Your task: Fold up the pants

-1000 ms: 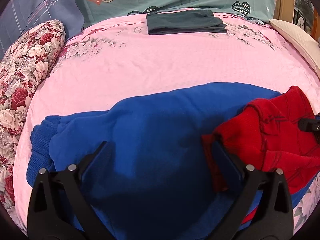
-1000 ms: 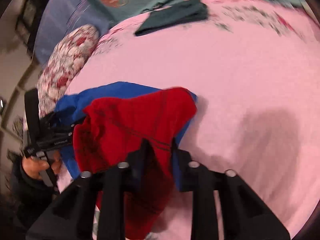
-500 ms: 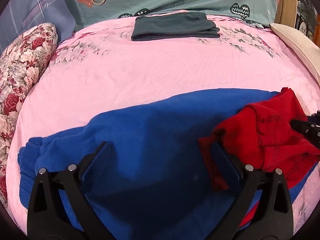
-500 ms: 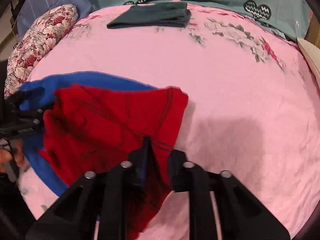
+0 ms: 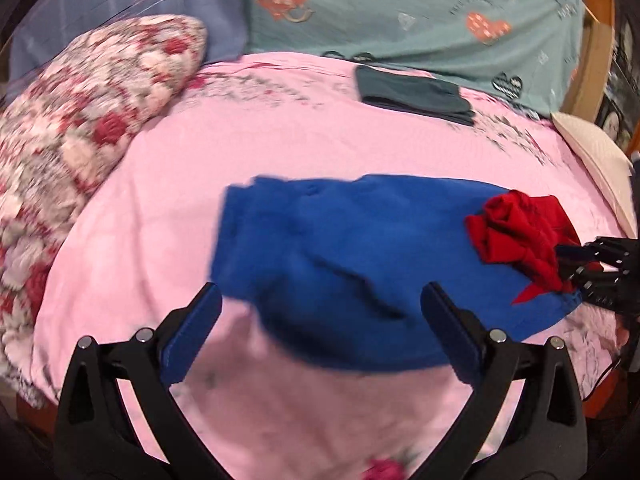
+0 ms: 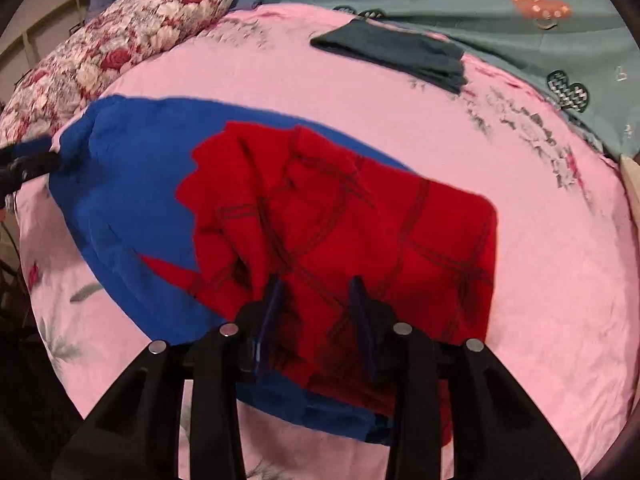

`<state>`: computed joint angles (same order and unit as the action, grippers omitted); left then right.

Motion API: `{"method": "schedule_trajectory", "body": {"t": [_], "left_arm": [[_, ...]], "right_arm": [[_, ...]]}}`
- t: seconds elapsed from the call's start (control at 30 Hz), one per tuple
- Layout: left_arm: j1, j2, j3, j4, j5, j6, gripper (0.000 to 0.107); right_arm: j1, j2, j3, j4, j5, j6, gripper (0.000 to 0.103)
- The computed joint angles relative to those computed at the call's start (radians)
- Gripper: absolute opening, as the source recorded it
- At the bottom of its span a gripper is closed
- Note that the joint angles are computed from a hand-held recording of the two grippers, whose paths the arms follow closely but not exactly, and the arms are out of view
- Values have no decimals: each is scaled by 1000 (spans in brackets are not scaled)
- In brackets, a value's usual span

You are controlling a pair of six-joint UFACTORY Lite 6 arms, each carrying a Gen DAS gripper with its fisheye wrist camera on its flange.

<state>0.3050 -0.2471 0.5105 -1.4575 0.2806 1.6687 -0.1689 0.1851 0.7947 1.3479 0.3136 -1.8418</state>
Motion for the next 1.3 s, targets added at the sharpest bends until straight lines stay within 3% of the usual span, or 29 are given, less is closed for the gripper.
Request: {"method": "schedule_trajectory", "body": {"t": [0.1, 0.17, 0.37, 0.5, 0.67, 0.8, 1.1, 1.2, 1.3], "left_arm": [[137, 58, 32, 38, 102, -1, 101], [182, 139, 81, 34, 160, -27, 101], [180, 341, 178, -11, 264, -101, 99], [170, 382, 196, -57, 268, -85, 97], [179, 427, 241, -74, 291, -152, 77], [171, 476, 279, -28, 323, -209, 33], [142, 376, 216, -100, 321, -139, 18], [64, 264, 183, -116, 286, -133, 16], [-92, 167, 214, -74, 234, -215, 15]], "right_arm": [[3, -161, -62, 69, 129, -50, 41], [61, -216, -89, 72, 151, -44, 46], [308, -186, -118, 261, 66, -170, 46], [447, -130, -113, 418, 0, -276, 46], [502, -71, -121, 607, -8, -417, 46], [506, -15, -111, 732, -9, -527, 33], [480, -1, -128, 734, 32, -529, 32], [449, -16, -141, 713, 70, -516, 32], [343, -175, -250, 758, 161, -576, 32]]}}
